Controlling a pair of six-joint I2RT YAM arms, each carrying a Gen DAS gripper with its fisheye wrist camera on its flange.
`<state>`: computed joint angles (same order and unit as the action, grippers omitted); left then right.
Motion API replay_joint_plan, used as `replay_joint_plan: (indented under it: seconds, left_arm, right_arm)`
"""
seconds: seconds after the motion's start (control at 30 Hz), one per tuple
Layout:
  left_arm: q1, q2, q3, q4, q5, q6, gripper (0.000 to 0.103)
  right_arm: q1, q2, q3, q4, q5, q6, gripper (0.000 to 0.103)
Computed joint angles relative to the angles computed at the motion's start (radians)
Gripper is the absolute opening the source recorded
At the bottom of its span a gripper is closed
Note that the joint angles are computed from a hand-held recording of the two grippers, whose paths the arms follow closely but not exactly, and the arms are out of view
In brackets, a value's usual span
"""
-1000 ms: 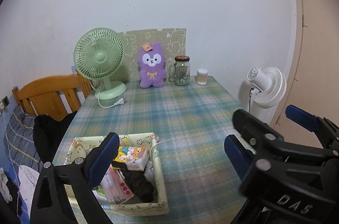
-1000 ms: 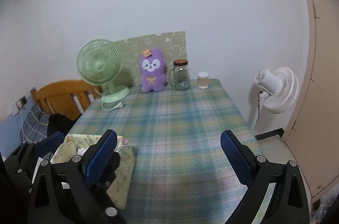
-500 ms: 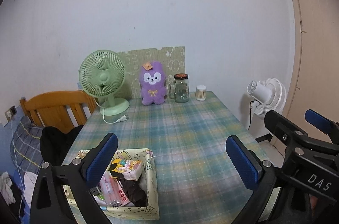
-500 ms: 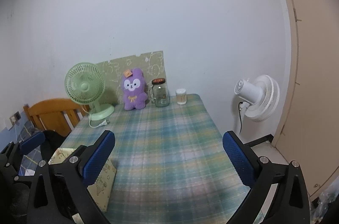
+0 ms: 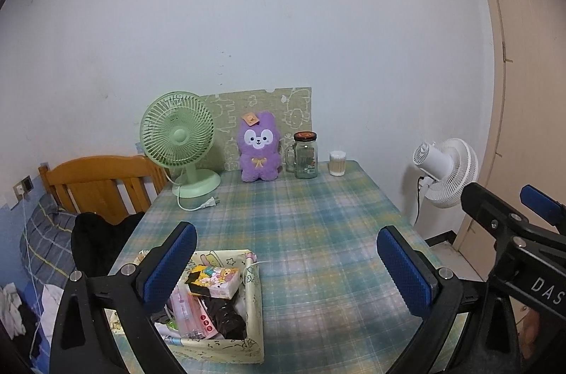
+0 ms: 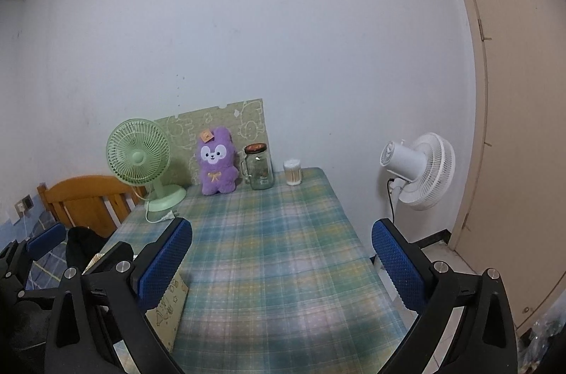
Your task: Organize soft objects
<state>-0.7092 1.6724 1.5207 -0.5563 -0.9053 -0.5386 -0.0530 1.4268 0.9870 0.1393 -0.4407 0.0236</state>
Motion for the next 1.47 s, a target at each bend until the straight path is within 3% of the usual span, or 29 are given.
replay_joint_plan:
  seconds: [0.53, 1.47]
  left_arm:
    - [0.015, -0.053, -0.065, -0.006, -0.029, -0.061, 0.103]
    - [0.036, -0.080, -0.102, 0.005, 0.000, -0.067, 0.103]
  right_arm:
    - [0.023, -0.015, -0.005, -0.010, 0.039, -0.022, 0.103]
    - [0.061, -0.006, -0.004, -0.021, 0.060, -0.033, 0.103]
